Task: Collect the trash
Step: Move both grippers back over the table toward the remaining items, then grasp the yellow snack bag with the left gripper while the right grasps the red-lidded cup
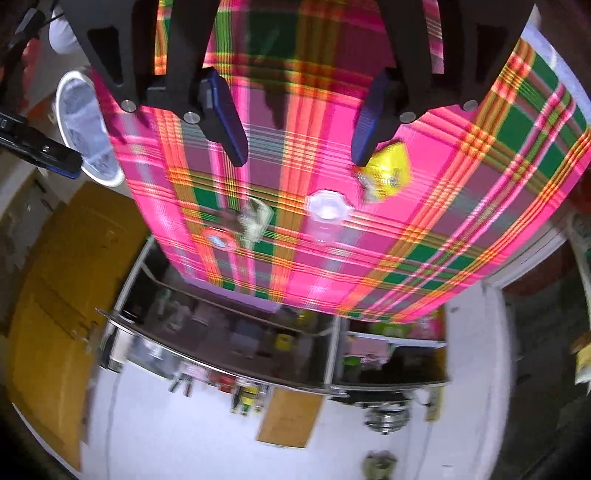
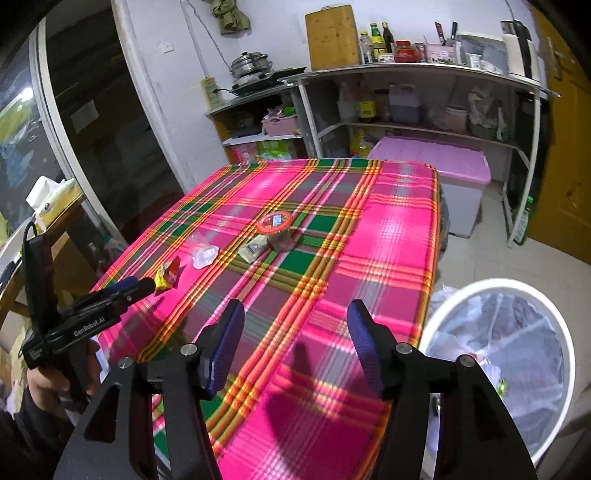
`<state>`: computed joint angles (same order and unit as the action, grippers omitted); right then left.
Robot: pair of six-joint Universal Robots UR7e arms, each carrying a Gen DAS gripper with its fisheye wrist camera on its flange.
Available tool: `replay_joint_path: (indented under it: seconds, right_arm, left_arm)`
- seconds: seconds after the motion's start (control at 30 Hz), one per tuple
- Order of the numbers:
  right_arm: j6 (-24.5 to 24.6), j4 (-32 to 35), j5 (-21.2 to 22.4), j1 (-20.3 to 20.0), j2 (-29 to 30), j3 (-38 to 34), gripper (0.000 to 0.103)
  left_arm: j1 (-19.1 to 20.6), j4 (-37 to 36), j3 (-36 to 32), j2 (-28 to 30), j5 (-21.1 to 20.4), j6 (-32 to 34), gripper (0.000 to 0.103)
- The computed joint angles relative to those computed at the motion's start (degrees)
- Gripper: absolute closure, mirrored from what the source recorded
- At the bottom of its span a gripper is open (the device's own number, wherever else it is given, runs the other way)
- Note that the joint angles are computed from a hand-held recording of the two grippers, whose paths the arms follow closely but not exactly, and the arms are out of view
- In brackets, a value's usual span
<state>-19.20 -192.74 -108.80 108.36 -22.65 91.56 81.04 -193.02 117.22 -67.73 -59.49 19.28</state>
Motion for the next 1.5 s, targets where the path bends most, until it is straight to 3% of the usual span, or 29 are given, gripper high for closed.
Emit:
replay_joint_path:
  seconds: [0.47, 0.9, 1.13, 1.5]
  right_arm:
    - [-2.24, 7.67, 0.05, 0.30, 4.89, -11.09, 0.038]
    - [-6.46, 17.15, -1.62, 0.28, 11.69, -24.26, 0.037]
    - [-8.54, 21.39, -2.36, 0.38, 15.49, -31.05, 0.036]
    - [-7.59, 28.45, -4.29, 0.61, 21.40, -42.18, 0.039]
  left_arm:
    - [5.28, 5.14, -8.44, 3.61, 0.82, -4.25, 0.042]
    - [6.13, 8.90, -12.81, 6.52, 2.54, -5.66, 0.042]
    - [5.90, 8.81, -13.08, 7.01, 2.75, -4.53, 0.056]
    - [6.13, 8.89, -12.58, 6.55, 1.41, -4.59, 0.066]
